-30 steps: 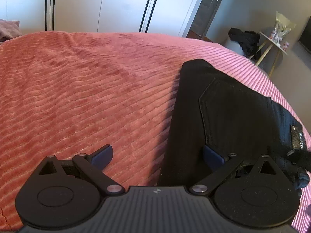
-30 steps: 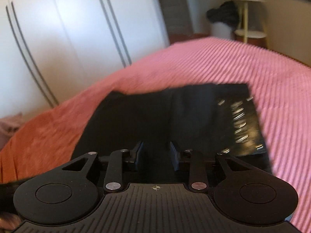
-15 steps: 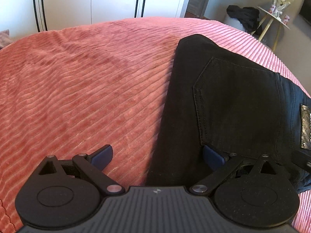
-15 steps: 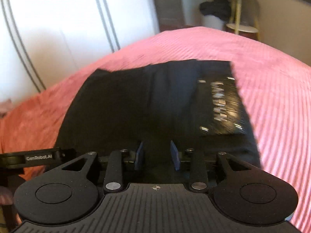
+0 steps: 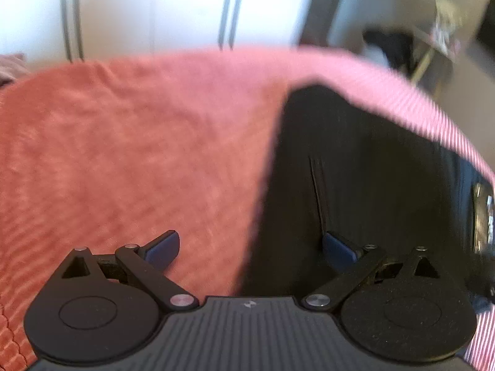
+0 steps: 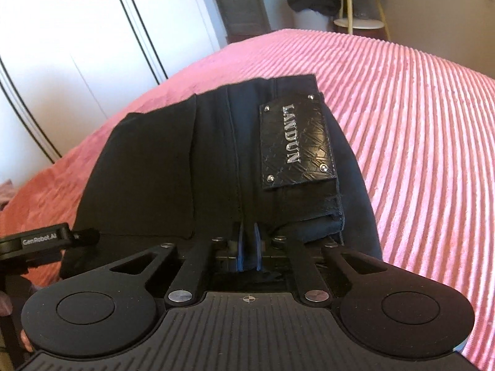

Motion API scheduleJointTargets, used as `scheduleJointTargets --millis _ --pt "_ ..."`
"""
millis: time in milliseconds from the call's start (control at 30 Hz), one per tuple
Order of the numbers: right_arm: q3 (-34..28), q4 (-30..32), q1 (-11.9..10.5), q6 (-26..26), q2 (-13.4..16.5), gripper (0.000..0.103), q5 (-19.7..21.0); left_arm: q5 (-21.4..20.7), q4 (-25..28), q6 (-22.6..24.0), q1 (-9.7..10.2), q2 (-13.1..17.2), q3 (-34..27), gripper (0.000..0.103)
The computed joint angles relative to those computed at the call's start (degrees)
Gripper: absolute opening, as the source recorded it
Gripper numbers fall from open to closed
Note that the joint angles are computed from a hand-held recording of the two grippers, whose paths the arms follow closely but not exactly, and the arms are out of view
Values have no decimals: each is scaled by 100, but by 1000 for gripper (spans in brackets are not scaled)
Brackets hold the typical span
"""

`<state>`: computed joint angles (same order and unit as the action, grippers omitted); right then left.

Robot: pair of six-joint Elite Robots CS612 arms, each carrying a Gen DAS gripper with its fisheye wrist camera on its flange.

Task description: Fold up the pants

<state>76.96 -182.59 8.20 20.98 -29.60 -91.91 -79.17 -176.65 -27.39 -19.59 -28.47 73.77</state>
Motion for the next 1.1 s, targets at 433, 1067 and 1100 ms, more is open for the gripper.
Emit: scheduleJointTargets --millis 433,1067,1100 --pt "-2133 1352 144 -776 803 28 -860 -183 -187 241 42 622 -1409 99" --pt "-2014 972 -58 -420 948 57 -74 -840 1175 500 186 1220 -2467 99" --pt "-1629 700 -123 39 770 61 294 -906 1090 379 204 1083 -2210 99"
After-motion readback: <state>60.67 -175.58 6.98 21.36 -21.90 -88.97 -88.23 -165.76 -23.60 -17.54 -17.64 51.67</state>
